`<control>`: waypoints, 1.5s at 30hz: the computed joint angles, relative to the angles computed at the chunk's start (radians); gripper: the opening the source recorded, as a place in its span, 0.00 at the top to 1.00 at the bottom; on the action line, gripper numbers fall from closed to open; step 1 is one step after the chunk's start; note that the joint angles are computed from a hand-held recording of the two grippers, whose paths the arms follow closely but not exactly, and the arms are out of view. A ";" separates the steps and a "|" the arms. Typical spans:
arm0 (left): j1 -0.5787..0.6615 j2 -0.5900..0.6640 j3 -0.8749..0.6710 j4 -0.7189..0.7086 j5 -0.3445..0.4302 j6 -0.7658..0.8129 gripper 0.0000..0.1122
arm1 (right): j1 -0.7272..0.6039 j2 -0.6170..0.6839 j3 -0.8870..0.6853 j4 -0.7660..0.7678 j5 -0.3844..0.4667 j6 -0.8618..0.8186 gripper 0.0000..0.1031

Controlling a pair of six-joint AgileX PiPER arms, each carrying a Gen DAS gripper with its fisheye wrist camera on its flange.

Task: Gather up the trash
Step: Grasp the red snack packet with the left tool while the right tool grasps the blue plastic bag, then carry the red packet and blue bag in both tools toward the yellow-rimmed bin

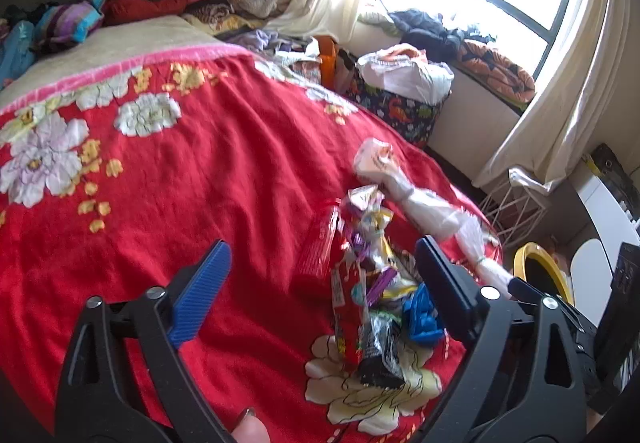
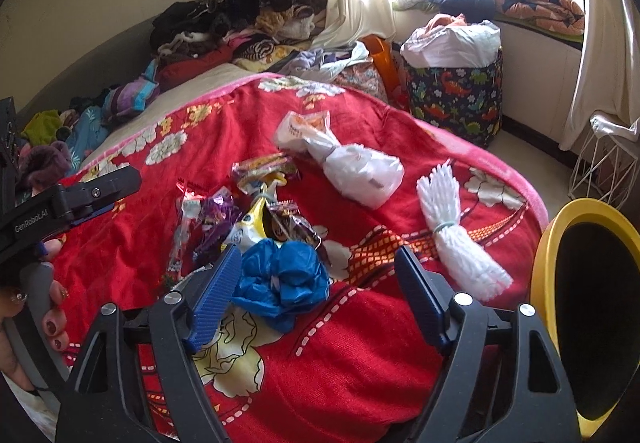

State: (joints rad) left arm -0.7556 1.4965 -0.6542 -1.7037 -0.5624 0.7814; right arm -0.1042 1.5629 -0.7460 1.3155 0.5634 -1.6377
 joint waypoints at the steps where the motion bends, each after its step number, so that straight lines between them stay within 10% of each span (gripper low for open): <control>1: 0.009 0.003 0.005 0.008 0.022 -0.010 0.28 | 0.004 0.008 -0.002 -0.002 -0.003 0.004 0.28; 19: 0.105 0.096 0.035 0.367 0.307 -0.379 0.52 | 0.048 0.144 -0.056 -0.095 -0.029 0.124 0.43; 30: 0.165 0.124 0.038 0.644 0.386 -0.663 0.81 | 0.042 0.149 -0.044 -0.079 0.037 0.071 0.88; 45: 0.123 0.047 0.032 0.333 0.313 -0.331 0.87 | -0.041 0.074 0.013 -0.032 0.097 0.006 0.93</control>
